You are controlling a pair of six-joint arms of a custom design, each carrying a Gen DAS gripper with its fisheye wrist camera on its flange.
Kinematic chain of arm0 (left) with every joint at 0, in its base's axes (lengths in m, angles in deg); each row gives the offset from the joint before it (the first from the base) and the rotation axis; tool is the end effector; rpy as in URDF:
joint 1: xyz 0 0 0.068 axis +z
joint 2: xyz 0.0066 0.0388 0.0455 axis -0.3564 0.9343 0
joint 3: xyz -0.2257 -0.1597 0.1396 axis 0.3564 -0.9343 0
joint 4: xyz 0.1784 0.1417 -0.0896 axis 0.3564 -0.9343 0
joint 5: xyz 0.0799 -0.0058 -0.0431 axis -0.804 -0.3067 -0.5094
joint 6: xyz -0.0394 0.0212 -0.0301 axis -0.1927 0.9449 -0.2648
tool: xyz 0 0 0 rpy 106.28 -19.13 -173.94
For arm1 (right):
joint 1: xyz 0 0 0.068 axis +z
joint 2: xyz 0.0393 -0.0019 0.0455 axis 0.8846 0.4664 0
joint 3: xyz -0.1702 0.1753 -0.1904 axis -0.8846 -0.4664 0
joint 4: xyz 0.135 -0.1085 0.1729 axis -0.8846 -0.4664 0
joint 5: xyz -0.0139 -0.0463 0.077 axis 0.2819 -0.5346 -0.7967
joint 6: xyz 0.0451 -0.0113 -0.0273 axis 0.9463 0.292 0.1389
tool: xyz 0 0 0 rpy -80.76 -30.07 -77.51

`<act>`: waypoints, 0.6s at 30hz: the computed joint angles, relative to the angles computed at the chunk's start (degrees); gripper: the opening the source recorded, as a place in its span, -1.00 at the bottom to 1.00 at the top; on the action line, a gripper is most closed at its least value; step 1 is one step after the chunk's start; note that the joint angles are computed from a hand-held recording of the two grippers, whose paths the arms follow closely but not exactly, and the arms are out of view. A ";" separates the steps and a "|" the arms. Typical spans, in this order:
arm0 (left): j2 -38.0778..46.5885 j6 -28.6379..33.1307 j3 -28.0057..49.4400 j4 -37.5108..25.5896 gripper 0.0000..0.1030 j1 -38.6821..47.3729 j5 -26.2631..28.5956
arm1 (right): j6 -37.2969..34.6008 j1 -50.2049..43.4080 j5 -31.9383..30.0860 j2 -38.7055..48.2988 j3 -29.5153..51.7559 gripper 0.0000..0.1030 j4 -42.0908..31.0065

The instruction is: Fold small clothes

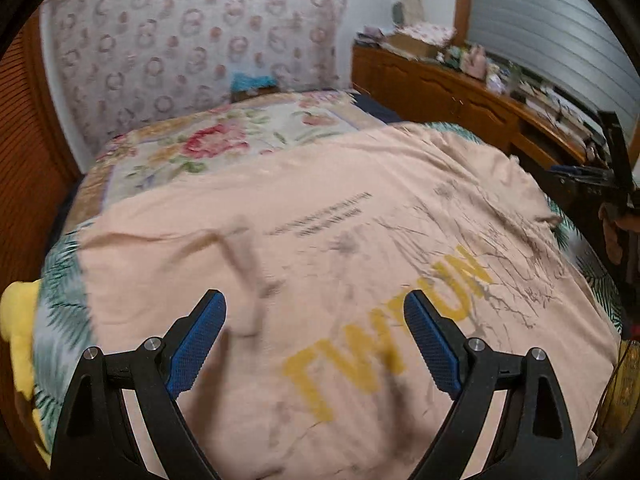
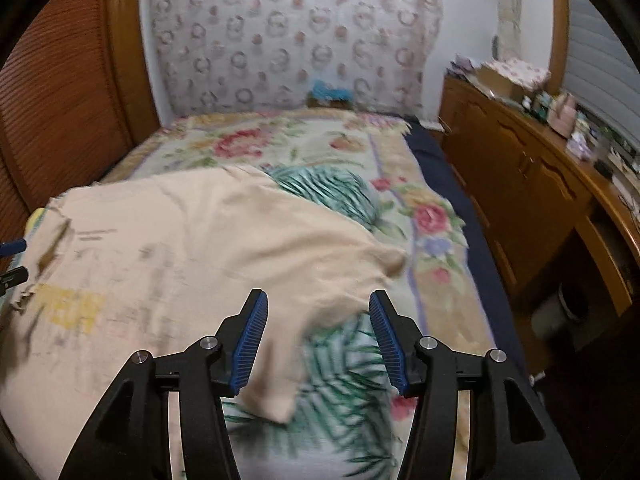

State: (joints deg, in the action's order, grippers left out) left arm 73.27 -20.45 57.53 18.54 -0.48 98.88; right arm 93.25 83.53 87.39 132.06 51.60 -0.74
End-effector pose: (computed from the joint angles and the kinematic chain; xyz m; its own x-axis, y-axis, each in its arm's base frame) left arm 0.3052 0.0964 0.1767 -0.7091 0.2311 -0.6662 0.3396 0.9399 -0.0354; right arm 0.2920 0.1069 0.2113 -0.6765 -0.0938 -0.7305 -0.1257 0.9920 -0.0109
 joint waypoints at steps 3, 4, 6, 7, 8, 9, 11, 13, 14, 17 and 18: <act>0.93 -0.36 -0.55 0.43 0.77 -2.87 -2.13 | 1.06 -1.54 -2.46 2.35 1.96 0.07 -0.36; 1.21 -0.49 -0.73 0.51 0.77 -3.61 -2.89 | 1.06 -2.43 -3.93 3.33 2.70 0.07 -0.12; 1.87 -0.15 -0.76 0.29 0.77 -3.95 -3.58 | 1.44 -3.10 -5.23 5.00 4.03 0.07 0.33; 2.11 -0.21 -0.77 0.20 0.77 -4.20 -3.89 | 0.78 -4.60 -6.71 4.88 4.57 0.07 -0.21; 2.29 -0.07 -0.81 0.05 0.77 -4.29 -3.99 | 1.00 -5.23 -7.94 5.47 5.44 0.07 -0.45; 2.36 0.01 -0.94 0.06 0.77 -4.34 -4.06 | 0.82 -6.61 -9.65 4.50 5.60 0.07 -1.51; 2.41 0.42 -1.68 1.02 0.77 -4.41 -4.53 | 1.14 -7.85 -11.66 5.98 7.18 0.07 -1.93; 2.21 0.45 -2.32 1.80 0.77 -4.20 -4.11 | 1.33 -8.61 -12.96 6.67 7.43 0.07 -1.93; 2.21 0.47 -2.46 2.04 0.77 -4.19 -4.06 | 0.86 -9.76 -14.34 8.38 8.49 0.07 -1.87; 2.33 1.19 -2.60 1.62 0.88 -4.25 -3.85 | 0.52 -11.34 -17.06 10.64 11.21 0.07 -3.27; 2.47 1.29 -2.52 1.57 0.95 -4.63 -4.15 | 0.43 -11.63 -17.61 10.32 11.46 0.07 -4.02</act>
